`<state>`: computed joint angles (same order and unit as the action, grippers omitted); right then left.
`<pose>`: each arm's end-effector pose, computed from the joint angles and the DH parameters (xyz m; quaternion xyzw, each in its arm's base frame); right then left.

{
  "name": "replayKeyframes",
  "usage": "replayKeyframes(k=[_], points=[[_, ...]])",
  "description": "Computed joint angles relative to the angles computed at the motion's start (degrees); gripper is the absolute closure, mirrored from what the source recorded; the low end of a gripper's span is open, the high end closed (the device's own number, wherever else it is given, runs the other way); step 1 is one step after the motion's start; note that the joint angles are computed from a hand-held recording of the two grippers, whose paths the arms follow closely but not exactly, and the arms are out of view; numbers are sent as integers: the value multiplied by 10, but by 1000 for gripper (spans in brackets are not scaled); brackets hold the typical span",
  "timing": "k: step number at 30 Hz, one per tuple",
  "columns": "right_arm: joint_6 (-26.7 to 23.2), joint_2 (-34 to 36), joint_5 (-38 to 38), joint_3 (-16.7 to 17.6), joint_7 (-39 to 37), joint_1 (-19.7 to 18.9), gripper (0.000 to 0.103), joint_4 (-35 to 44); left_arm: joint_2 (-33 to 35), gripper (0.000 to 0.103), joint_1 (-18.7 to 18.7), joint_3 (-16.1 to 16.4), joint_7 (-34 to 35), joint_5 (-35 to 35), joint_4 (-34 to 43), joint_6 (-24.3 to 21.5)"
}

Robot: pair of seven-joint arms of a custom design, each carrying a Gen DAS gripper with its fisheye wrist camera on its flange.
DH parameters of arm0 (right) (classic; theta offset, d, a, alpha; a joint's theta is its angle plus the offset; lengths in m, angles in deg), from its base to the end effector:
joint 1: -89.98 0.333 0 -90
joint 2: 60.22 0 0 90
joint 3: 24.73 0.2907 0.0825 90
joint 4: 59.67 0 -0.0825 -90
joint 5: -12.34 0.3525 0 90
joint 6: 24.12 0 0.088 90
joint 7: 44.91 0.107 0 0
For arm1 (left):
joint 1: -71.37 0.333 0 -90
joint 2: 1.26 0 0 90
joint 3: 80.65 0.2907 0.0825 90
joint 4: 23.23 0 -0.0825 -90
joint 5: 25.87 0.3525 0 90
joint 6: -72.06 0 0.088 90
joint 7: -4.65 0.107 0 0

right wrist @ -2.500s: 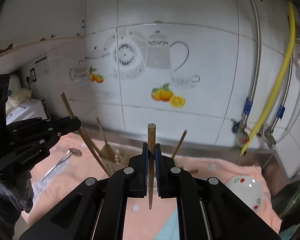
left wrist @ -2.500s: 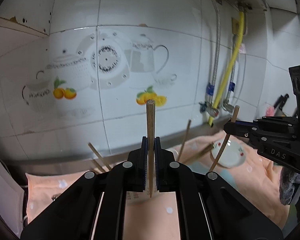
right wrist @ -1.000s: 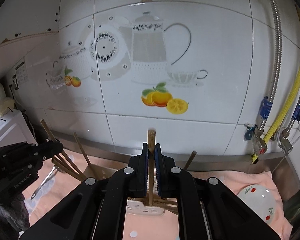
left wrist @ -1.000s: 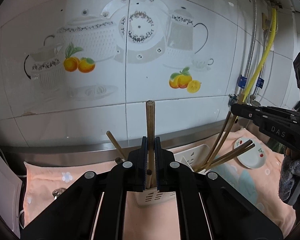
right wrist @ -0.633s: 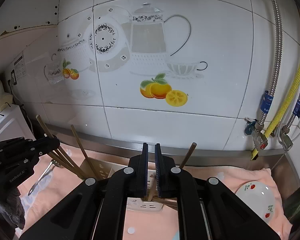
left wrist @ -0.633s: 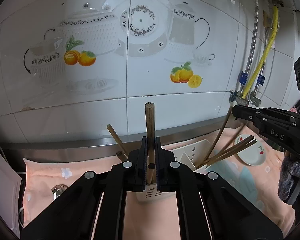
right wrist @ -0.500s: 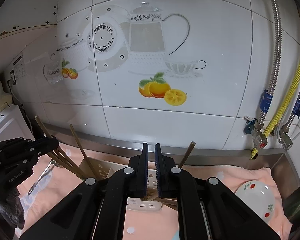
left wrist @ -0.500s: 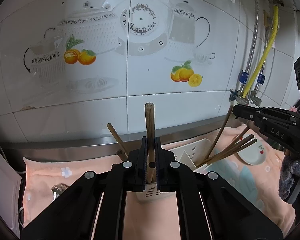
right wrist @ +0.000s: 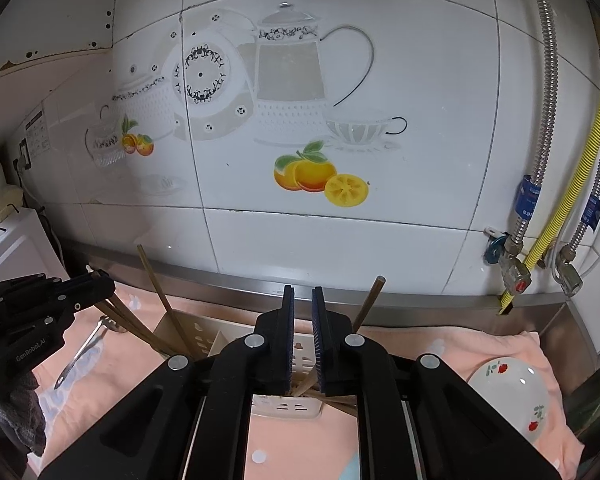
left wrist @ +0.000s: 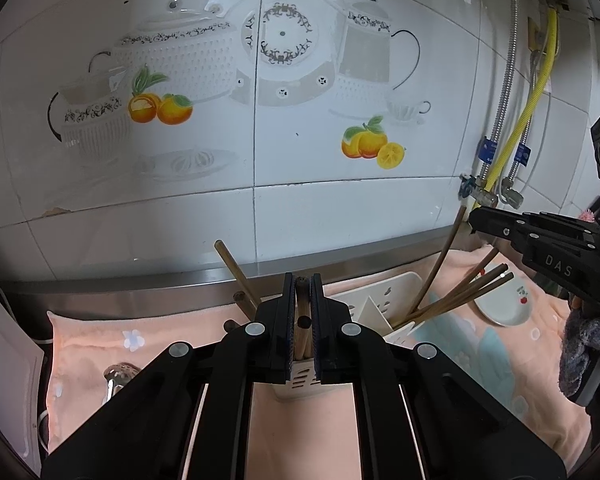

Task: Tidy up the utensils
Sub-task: 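Lower the left tool's chopstick into the holder while the right tool inserts its own, then open both tools to release the chopsticks and pull back from the holder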

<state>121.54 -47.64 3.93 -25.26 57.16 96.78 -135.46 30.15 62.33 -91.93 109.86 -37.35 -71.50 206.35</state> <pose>0.6274 0.0716 0.7073 -0.6119 0.6266 -0.3335 0.3489 0.6635 -0.1884 0.6969 -0.4580 0.7487 -0.4301 0.2115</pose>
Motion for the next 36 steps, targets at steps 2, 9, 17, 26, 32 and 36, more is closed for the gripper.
replayKeyframes(k=[2, 9, 17, 26, 32, 36], points=[[2, -3, -2, -1, 1, 0, 89, -4, 1, 96, 0, -1, 1, 0, 3, -2], [4, -7, -4, -1, 1, -1, 83, -8, 1, 96, 0, 0, 1, 2, 3, -3], [15, -20, -18, -4, 14, 1, 69, -24, -20, 82, 5, 0, 3, -3, -29, 13], [22, -36, -41, -7, 30, 3, 50, -42, -55, 50, 9, 2, 1, -10, -82, 45], [28, -52, -58, -8, 43, 3, 42, -63, -80, 36, 13, 6, -3, -11, -120, 65], [32, -67, -63, -8, 50, 0, 38, -82, -95, 31, 16, 7, -4, -12, -142, 76]])
